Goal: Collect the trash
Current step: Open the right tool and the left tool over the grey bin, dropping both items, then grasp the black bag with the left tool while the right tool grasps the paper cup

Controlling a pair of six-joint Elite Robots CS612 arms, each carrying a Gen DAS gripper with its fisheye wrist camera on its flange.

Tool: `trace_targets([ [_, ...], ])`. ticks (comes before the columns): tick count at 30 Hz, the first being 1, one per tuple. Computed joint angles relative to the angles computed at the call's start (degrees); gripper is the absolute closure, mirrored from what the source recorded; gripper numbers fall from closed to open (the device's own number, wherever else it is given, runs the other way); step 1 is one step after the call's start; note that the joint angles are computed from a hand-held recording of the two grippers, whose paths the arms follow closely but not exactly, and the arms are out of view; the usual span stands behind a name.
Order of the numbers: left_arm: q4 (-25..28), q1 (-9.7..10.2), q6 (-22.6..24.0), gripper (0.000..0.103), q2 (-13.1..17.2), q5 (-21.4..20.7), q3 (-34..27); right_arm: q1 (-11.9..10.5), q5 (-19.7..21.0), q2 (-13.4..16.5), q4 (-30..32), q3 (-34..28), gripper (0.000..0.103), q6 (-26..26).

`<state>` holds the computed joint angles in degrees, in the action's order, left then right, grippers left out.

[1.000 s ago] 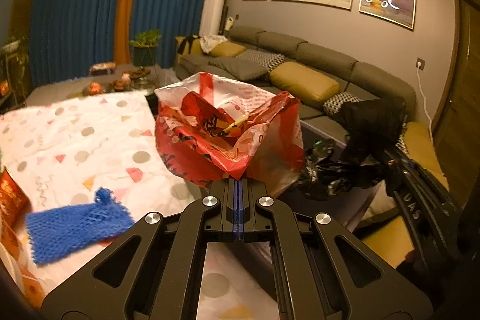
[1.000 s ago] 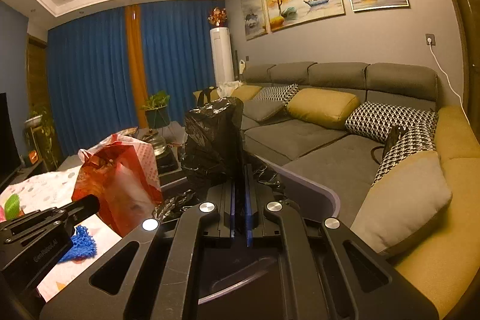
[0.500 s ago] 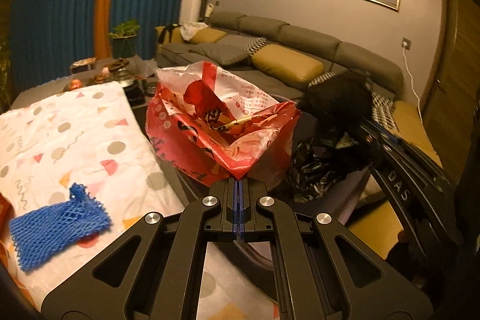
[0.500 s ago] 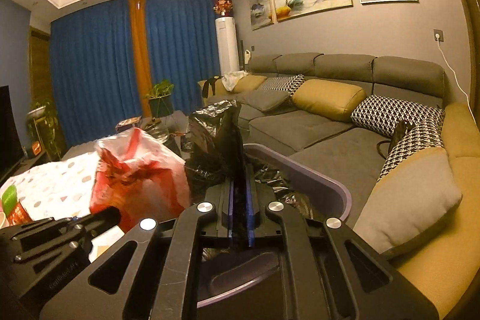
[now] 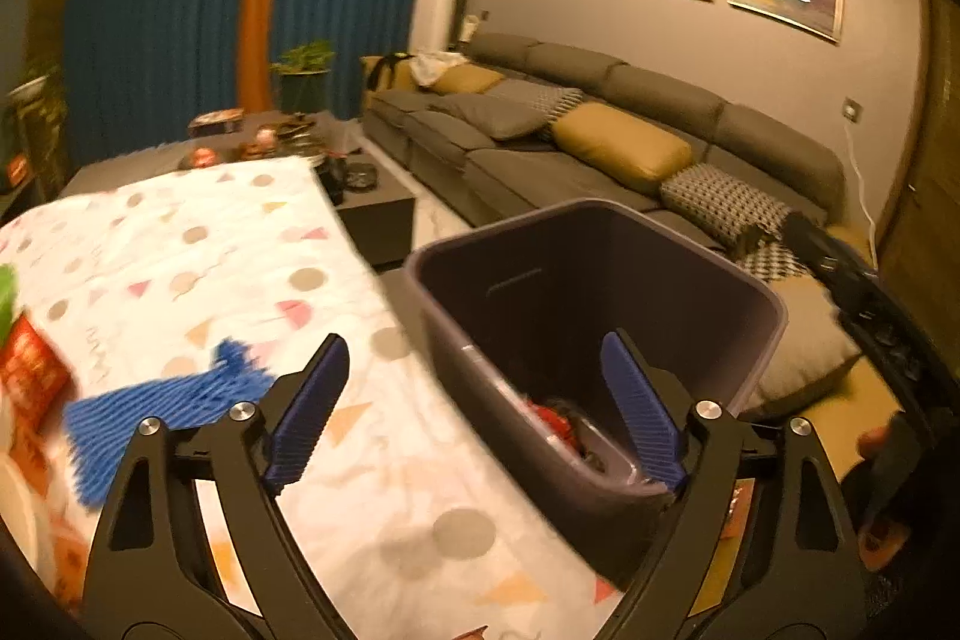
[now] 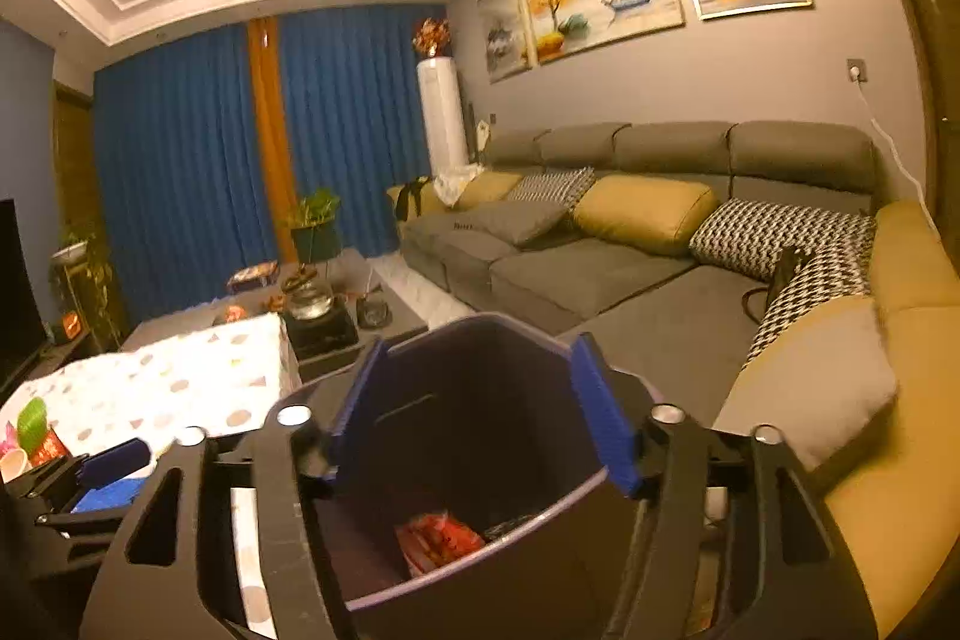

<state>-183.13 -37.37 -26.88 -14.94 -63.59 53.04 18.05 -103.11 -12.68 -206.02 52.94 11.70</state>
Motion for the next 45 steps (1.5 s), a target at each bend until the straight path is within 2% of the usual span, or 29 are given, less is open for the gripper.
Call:
trace_targets([
  [4, -2.7, -1.19, -1.3, 0.013, -2.8, 5.1, 5.9, 0.6, -1.1, -2.0, -5.1, 4.3, 0.015, -1.1],
  [7, -6.0, -2.27, -1.6, 0.012, -5.2, 9.1, 11.3, 1.2, -1.2, -3.4, -8.3, 7.5, 0.013, -2.2],
  [12, -11.2, -3.62, -3.9, 0.011, -9.2, 14.0, 20.7, 2.1, 1.0, -5.6, -11.0, 12.4, 0.012, -0.8],
  [16, -15.4, -5.02, -5.6, 0.011, -11.7, 20.9, 28.2, 3.5, 1.2, -6.2, -12.0, 14.3, 0.012, -1.8],
  [18, -17.1, -5.34, -6.8, 0.011, -12.6, 23.0, 31.4, 4.5, 2.0, -6.4, -11.9, 15.1, 0.012, -2.5],
  [23, -16.2, -5.72, -13.4, 0.011, -15.2, 27.3, 39.1, 6.5, 4.6, -6.5, -11.7, 16.3, 0.012, -3.3],
  [25, -17.0, -5.63, -14.8, 0.011, -15.7, 27.1, 41.0, 7.3, 6.2, -6.5, -11.4, 16.7, 0.012, -3.3],
  [29, -15.0, -5.77, -17.0, 0.011, -16.5, 26.7, 44.1, 8.5, 7.8, -6.4, -10.3, 16.7, 0.012, -3.5],
  [33, -15.4, -5.36, -15.8, 0.013, -16.4, 24.2, 44.4, 9.2, 8.8, -6.3, -8.5, 16.4, 0.012, -4.4],
  [39, -10.6, -3.39, -15.9, 0.042, -16.4, 15.1, 42.8, 9.5, 9.4, -6.1, -7.7, 16.1, 0.012, -5.4],
  [41, -9.9, -2.79, -16.6, 0.059, -16.5, 12.4, 42.5, 9.5, 9.8, -5.9, -6.9, 15.6, 0.012, -5.4],
  [45, -10.2, -1.98, -17.4, 0.073, -16.3, 8.7, 42.5, 9.7, 10.4, -5.3, -5.1, 14.4, 0.012, -5.7],
])
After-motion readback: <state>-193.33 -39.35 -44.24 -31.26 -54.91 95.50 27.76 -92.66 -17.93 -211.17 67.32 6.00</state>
